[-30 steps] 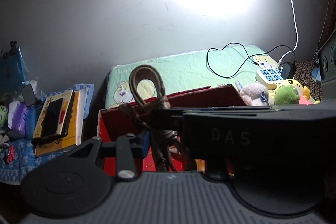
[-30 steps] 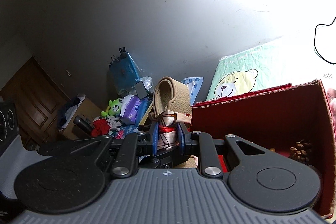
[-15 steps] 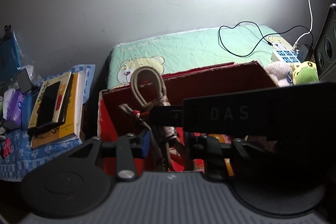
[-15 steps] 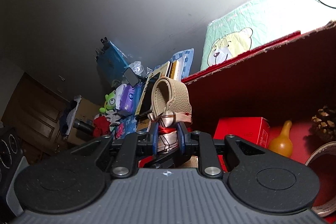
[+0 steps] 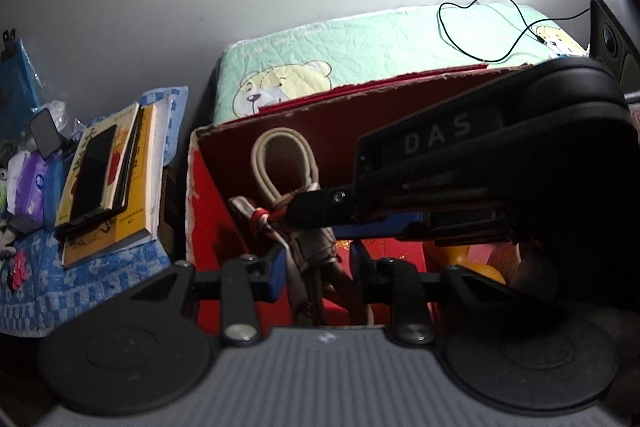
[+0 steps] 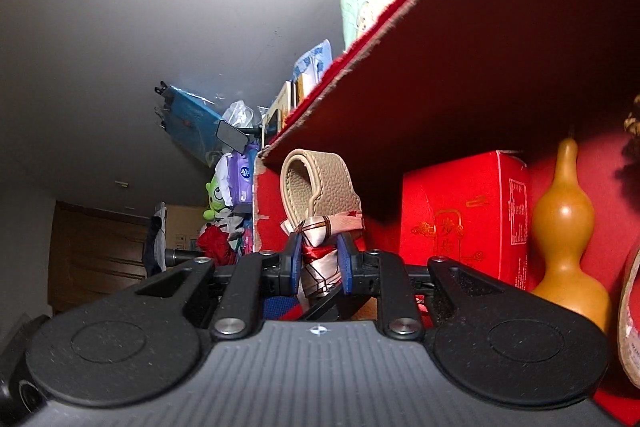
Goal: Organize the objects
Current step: 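Lower the strap item into the red box beside the gift box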
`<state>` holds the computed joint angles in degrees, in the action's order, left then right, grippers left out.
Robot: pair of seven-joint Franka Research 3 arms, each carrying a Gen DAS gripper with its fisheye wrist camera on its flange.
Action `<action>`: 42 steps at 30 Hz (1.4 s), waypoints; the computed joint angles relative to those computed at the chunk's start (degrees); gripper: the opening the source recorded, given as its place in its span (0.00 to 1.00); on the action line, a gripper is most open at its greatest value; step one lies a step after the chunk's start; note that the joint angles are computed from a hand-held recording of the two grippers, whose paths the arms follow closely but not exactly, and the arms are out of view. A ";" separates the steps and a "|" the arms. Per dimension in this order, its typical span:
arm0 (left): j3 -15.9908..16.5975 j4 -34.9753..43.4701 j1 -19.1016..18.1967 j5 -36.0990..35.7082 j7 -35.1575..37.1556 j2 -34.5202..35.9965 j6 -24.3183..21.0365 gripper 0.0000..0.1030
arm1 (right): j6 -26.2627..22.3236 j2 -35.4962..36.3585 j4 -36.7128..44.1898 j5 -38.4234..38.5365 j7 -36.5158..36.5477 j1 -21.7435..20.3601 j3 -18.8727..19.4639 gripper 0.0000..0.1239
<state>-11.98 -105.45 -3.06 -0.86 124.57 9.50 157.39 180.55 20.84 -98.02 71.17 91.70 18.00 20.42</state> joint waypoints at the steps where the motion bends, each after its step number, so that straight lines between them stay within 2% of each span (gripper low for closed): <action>1: 0.25 0.25 -0.22 0.88 -0.57 0.27 -0.16 0.25 | -0.45 0.18 0.28 1.83 -1.07 -0.92 0.92 0.17; 3: 0.66 0.83 -0.47 2.53 -1.61 0.81 -0.47 0.26 | -1.46 0.41 0.82 4.81 -2.59 -1.54 1.39 0.17; 5: 0.93 1.48 -0.56 3.82 -2.62 1.33 -0.95 0.26 | -2.62 0.09 0.59 3.25 -0.45 -0.15 -0.56 0.17; 7: 0.83 1.80 -0.30 3.99 -2.83 1.61 -1.15 0.26 | -3.38 -0.27 0.03 -1.36 3.68 1.84 -3.11 0.17; 10: 0.67 3.01 0.02 3.81 -3.08 2.33 -2.66 0.26 | -5.92 -1.09 -1.68 -14.09 16.28 5.91 -9.01 0.17; 16: 1.43 3.43 -0.12 7.11 -5.62 2.98 -2.34 0.26 | -8.27 -1.09 -2.13 -19.84 18.63 3.51 -7.21 0.16; 20: 1.89 3.02 -0.06 9.02 -7.38 2.83 -0.75 0.27 | -8.30 -0.24 -1.41 -22.46 20.88 3.49 -7.16 0.16; 25: 1.62 2.79 0.12 9.36 -8.27 2.69 -0.96 0.29 | -9.32 0.26 -0.85 -28.03 26.02 5.04 -9.30 0.16; 30: 1.89 1.69 -0.51 10.93 -10.19 2.37 -0.96 0.41 | -10.76 0.23 -0.69 -36.46 32.95 7.61 -12.85 0.17; 34: 2.03 1.07 -0.93 12.47 -11.87 2.23 -0.43 0.43 | -13.38 -0.40 -0.91 -44.45 38.84 9.59 -15.89 0.19; 38: 2.09 0.47 -1.18 13.68 -13.27 2.11 0.29 0.52 | -14.85 -1.55 -2.23 -50.64 43.78 10.67 -17.83 0.19; 42: 1.83 0.01 -1.17 13.23 -13.86 1.72 0.18 0.60 | -17.99 -3.00 -3.00 -63.53 52.93 14.51 -23.23 0.19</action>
